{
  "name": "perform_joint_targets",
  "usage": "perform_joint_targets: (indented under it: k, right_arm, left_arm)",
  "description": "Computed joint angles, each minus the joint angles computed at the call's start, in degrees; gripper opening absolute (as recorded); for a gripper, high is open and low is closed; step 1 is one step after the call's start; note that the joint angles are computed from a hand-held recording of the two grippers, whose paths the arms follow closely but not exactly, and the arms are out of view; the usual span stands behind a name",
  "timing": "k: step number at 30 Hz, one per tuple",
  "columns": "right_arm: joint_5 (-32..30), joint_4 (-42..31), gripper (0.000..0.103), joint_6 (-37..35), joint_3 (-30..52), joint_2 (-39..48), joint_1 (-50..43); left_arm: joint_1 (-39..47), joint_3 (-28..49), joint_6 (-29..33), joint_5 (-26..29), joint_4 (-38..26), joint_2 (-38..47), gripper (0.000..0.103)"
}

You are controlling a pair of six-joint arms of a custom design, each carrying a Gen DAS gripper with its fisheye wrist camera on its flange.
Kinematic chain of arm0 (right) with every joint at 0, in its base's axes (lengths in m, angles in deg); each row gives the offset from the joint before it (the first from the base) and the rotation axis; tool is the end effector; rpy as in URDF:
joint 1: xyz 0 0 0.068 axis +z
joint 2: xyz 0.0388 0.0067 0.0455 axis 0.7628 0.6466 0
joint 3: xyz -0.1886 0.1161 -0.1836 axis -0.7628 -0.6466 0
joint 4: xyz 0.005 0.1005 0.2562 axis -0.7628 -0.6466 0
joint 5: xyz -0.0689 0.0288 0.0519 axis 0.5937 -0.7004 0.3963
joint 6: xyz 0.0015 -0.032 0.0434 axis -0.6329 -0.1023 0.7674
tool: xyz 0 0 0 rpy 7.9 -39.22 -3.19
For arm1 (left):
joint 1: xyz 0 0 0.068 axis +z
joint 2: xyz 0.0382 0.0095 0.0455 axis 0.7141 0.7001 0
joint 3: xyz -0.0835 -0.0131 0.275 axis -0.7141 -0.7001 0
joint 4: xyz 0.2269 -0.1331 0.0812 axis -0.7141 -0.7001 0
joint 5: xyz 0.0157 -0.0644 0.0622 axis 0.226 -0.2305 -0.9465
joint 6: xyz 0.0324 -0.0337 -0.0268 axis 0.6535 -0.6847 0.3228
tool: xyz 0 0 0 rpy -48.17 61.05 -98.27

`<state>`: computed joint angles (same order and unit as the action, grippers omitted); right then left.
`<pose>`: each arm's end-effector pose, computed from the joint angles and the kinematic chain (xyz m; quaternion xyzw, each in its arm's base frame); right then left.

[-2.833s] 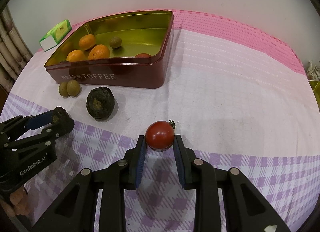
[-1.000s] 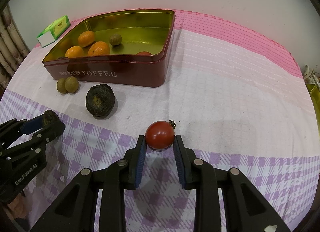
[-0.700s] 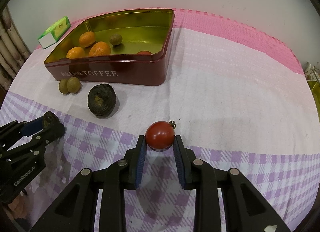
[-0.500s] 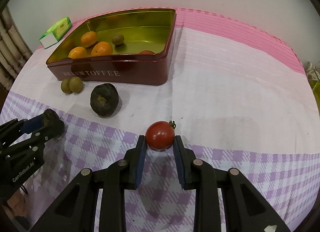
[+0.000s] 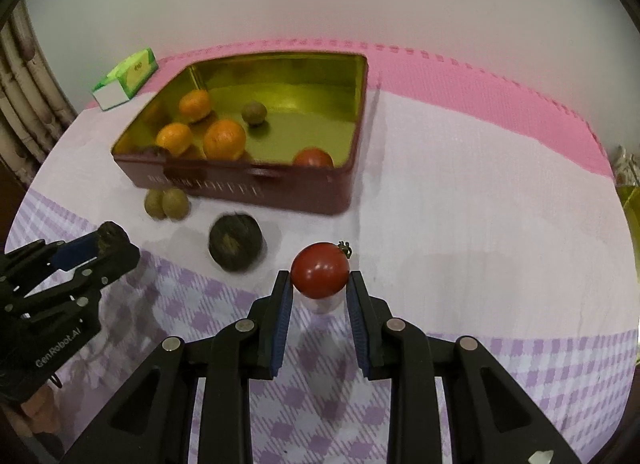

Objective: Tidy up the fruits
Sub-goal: 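Carry the tomato and dark dried fruit over the TOFFEE tin with both tools, then open both tools to drop the tomato and dark dried fruit into the tin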

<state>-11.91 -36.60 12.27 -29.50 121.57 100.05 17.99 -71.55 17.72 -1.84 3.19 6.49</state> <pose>0.1319 0.1387 0.0971 0.0610 0.9719 -0.0059 0.2274 0.1737 -0.0898 0.0699 0.1850 0.9382 -0.0729 0.2831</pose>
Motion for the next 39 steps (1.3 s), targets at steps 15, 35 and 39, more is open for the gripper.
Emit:
perform_joint_targets:
  k: [15,35,39]
  right_arm:
    - [-0.82,1.04,0.026,-14.49,8.76,2.6,-9.88]
    - [-6.6,8.76,0.026,-21.08,14.43,16.91,-17.29]
    - [-7.16,9.29,0.026,-21.79,15.08,18.5,-17.94]
  left_arm:
    - [7.3,8.96,4.71,2.21,-6.2,-2.59,0.035]
    - [9.46,18.2,5.6,4.41,-4.01,13.33,0.035]
    - [9.09,18.45,5.21,3.87,-2.49,15.03,0.035]
